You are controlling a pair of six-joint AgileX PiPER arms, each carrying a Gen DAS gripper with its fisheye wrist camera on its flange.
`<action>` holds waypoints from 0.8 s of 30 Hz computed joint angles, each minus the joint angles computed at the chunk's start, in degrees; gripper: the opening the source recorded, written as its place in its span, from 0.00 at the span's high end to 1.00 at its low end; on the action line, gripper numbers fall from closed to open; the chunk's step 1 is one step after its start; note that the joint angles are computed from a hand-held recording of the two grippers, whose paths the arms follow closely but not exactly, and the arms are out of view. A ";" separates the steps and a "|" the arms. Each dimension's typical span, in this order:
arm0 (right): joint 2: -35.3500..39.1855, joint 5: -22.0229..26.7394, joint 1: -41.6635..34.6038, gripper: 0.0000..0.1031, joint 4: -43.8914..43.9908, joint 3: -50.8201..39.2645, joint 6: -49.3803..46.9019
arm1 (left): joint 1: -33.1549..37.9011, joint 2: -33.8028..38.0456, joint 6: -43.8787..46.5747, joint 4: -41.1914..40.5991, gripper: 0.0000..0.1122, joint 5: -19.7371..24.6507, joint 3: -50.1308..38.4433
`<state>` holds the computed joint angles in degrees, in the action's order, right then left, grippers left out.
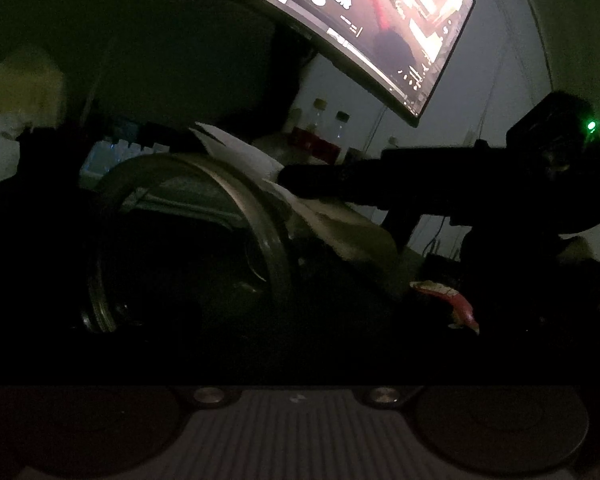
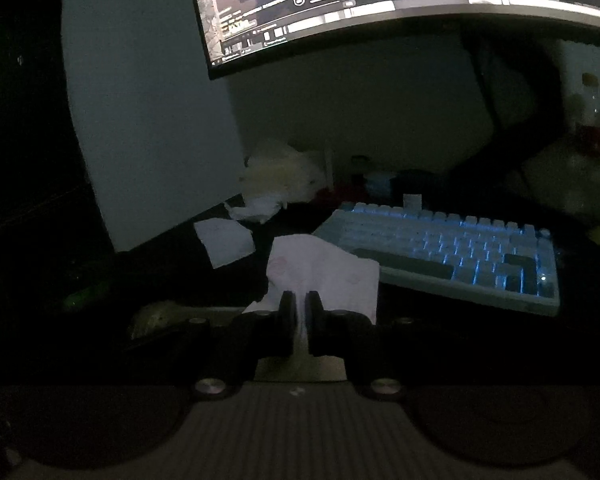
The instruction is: Clean container
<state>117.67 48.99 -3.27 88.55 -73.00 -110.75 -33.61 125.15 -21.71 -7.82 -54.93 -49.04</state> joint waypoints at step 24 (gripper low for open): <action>-1.52 4.20 0.65 0.92 6.69 6.85 -6.44 | -0.03 0.75 1.68 0.09 0.08 -1.84 0.41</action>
<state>116.15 53.20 -2.62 95.24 -66.15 -117.18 -33.64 125.90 -20.03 -7.74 -56.76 -48.63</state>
